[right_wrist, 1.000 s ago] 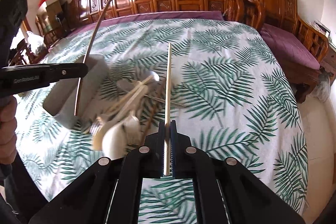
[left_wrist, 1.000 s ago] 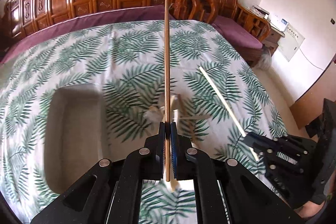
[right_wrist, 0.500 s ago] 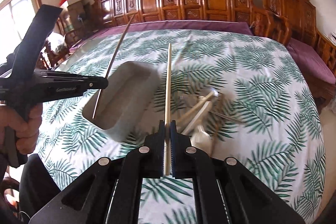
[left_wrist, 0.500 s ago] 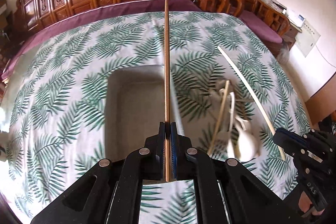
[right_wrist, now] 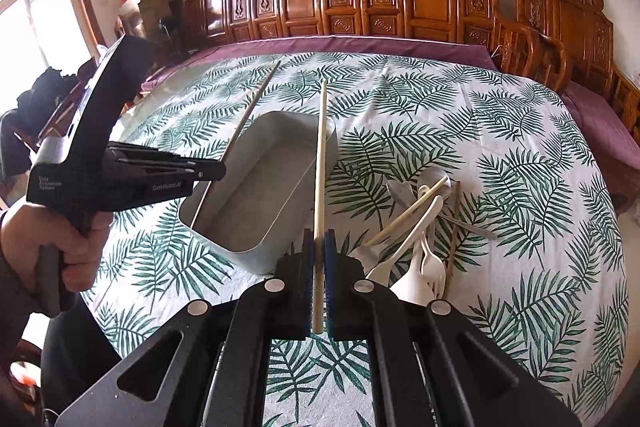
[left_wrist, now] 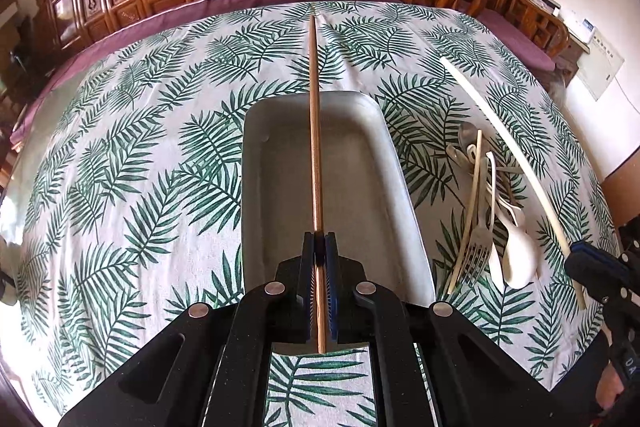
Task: Organize utensils
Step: 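Carry the chopstick with the right tool over the grey metal tray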
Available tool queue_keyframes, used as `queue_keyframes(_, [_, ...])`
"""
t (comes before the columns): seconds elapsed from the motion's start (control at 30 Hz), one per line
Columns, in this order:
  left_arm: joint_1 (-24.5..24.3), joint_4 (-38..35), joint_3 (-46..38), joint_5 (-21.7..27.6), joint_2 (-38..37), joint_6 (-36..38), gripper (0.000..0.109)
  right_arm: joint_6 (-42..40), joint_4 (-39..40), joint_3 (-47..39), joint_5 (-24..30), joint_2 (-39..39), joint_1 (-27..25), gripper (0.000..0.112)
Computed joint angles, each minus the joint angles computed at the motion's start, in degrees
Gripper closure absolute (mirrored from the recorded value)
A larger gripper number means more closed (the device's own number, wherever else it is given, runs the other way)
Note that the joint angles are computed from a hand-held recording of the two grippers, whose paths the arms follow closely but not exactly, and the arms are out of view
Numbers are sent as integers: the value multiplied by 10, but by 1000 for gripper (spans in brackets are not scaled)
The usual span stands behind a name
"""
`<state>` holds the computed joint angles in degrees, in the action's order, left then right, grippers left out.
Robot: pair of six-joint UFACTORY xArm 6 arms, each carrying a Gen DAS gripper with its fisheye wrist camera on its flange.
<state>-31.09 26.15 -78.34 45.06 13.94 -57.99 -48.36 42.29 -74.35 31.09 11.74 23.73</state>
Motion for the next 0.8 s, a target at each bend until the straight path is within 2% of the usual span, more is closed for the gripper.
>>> queue_keyframes(0.27, [9, -11, -2, 3, 16, 11, 104, 13, -11, 0, -6, 7, 8, 107])
queue_keyframes(0.5, [13, -5, 26, -18, 1, -2, 103, 26, -22, -5, -9, 18, 13, 107])
queue_keyframes(0.63, [12, 24, 53, -32, -26, -26, 86, 36, -25, -14, -7, 26, 22, 107])
queue_keyframes(0.7, [12, 42, 69, -40, -44, -40, 84, 42, -26, -21, -5, 31, 27, 107])
queue_keyframes(0.8, [11, 72, 98, -53, -76, -64, 73, 56, -35, -36, -2, 44, 38, 107])
